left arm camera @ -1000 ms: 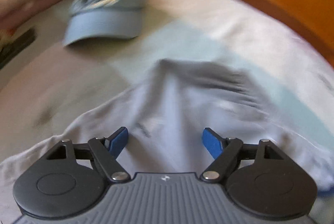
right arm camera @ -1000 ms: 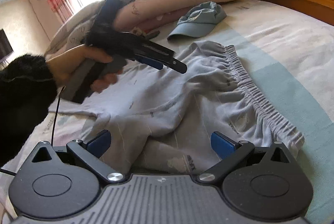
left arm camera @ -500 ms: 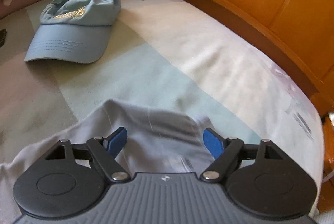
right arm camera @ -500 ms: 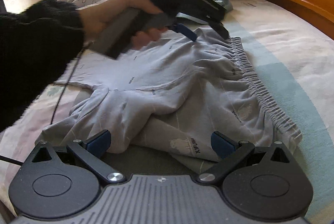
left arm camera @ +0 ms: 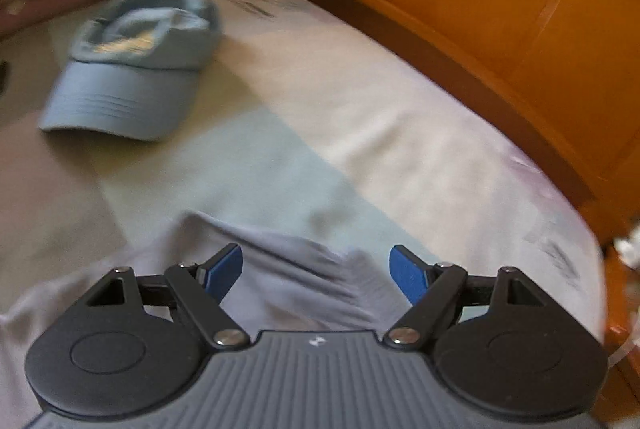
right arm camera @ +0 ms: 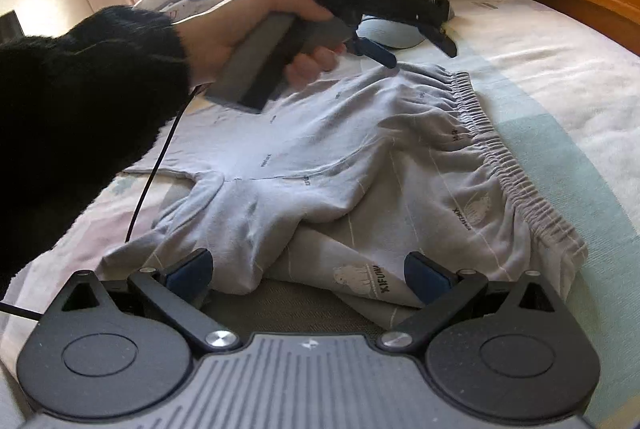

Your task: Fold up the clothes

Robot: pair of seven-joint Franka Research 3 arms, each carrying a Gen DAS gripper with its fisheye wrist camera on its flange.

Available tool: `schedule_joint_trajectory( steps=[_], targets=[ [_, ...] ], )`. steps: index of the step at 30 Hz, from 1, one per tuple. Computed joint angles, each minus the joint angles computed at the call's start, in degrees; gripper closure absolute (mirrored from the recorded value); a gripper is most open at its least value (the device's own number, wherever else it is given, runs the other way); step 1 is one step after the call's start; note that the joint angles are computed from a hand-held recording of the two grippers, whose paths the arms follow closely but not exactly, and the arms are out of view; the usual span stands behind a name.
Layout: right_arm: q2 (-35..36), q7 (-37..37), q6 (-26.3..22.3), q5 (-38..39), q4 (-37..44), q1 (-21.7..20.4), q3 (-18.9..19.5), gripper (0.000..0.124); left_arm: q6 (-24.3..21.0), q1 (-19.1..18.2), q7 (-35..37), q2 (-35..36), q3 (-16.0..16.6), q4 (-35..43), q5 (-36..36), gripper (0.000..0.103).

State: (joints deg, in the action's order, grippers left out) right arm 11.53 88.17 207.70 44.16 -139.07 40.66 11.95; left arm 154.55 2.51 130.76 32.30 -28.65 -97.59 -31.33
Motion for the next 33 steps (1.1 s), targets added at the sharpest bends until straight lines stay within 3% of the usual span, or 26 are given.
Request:
schedule_joint_trajectory(
  steps=[2, 6, 9, 12, 17, 19, 24, 30, 33],
  targets=[
    [0.0, 0.6, 0.0, -0.5, -0.1, -0.2, 0.2, 0.021, -2.4, 0.0, 0.6, 0.8, -0.6, 1.0, -0.2, 0.022],
    [-0.1, 1.2, 0.2, -1.7, -0.4, -0.5, 0.4, 0.021, 0.3, -3.7, -2.9, 4.9, 1.4, 4.4, 2.8, 0.022],
    [0.0, 3.7, -0.1, -4.3, -0.8, -1.7, 0.7, 0.021, 3.4, -2.8, -2.5, 6.7, -0.6, 5.2, 3.4, 0.021],
    [0.2, 4.8, -0.1, -4.9, -0.9, -1.8, 0.6, 0.021, 2.1, -2.4, -5.8, 5.2, -0.5, 4.5, 5.0, 0.021],
    [-0.2, 5.9, 0.7, -5.6, -1.5, -1.5, 0.6, 0.021, 3.7, 2.9, -1.3, -2.2, -2.9, -2.9, 3.4, 0.021],
    [-0.3, 5.8, 0.8, -5.4, -1.6, -1.3, 0.6, 0.021, 0.5, 3.2, -3.5, -4.4, -0.8, -3.7, 2.9, 0.021],
    [-0.2, 4.3, 0.7, -3.9, -1.3, -0.4, 0.3, 0.021, -2.5, -0.4, -11.7, -7.0, 7.6, -6.0, 7.6, 0.02],
    [0.2, 7.0, 0.2, -6.8, -1.3, -1.8, 0.9, 0.021, 7.1, -0.3, -15.9, -0.9, 7.9, -3.6, 8.8, 0.021],
    [0.6, 8.2, 0.1, -7.9, -1.2, -2.2, 0.8, 0.021, 9.9, 1.9, -15.7, 2.7, 4.8, -0.7, 9.7, 0.02]
  ],
)
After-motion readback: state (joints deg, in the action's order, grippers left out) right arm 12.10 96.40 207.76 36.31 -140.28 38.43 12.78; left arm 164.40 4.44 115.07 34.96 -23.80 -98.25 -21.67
